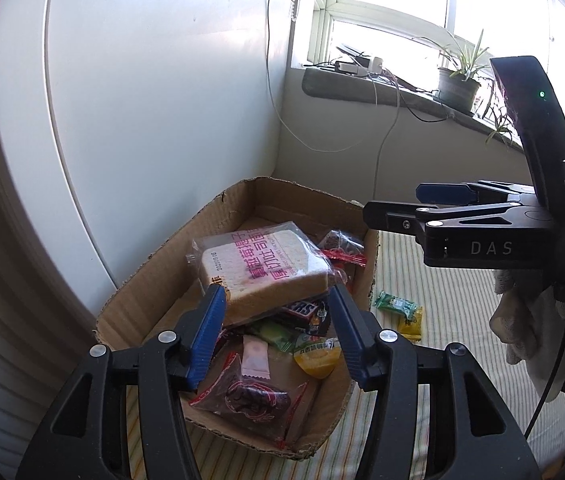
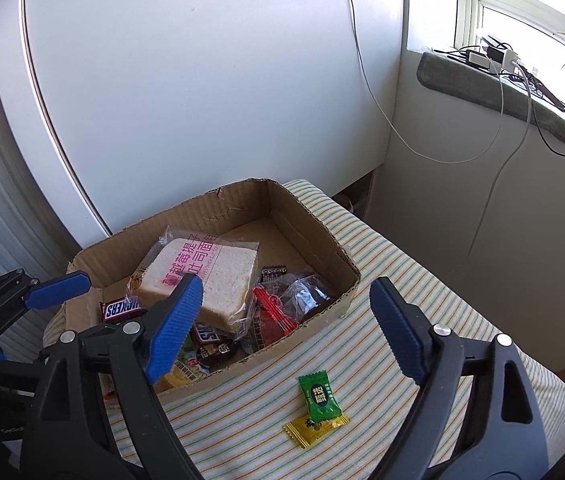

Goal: Organize snacks
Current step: 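Move both tools toward the green and yellow candies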

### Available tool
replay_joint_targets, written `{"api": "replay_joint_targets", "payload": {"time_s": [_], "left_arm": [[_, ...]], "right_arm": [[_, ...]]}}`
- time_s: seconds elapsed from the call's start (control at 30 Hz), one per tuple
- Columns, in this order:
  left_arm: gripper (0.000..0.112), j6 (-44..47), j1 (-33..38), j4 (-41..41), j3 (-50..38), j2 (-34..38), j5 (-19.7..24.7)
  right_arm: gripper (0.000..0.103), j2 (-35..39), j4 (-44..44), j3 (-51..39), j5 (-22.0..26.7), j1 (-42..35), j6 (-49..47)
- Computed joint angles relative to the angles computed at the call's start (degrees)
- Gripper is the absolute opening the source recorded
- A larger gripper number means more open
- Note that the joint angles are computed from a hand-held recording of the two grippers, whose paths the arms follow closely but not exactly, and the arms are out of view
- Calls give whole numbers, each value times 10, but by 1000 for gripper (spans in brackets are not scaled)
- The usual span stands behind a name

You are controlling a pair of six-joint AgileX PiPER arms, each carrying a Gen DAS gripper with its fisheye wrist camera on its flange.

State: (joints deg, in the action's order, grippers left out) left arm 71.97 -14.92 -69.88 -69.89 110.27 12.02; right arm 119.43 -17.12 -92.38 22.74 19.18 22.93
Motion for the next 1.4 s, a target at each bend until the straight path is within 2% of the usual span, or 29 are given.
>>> {"api": "replay_joint_targets", "payload": {"time_s": [0.17, 0.33, 0.6, 0.7, 0.8, 0.87, 0.97, 1.2, 1.4], "left_arm": [[53, 32, 0, -36, 12, -9, 4], [53, 87, -5, -89, 33, -23, 3], [53, 147, -11, -148, 64, -42, 7], [53, 178, -17, -176, 77, -53, 9], [53, 196, -22, -192, 90, -62, 18], [53, 201, -27, -198, 95, -65, 26], [47, 213, -39, -207, 102, -67, 34], [36, 185, -63, -180, 97, -55, 50], [32, 144, -77, -144, 84, -39, 60]], "right_arm": [[88, -23, 6, 42, -14, -17, -6], [88, -44, 51, 86, -33, -42, -43], [88, -53, 145, 125, -45, -70, -147], [88, -47, 205, 126, -37, -76, -214], [78, -32, 261, 115, -18, -83, -280], [68, -16, 301, 100, 3, -89, -323], [56, 11, 363, 77, 36, -99, -383], [50, 39, 371, 56, 59, -92, -406], [46, 63, 312, 33, 66, -74, -357]]}}
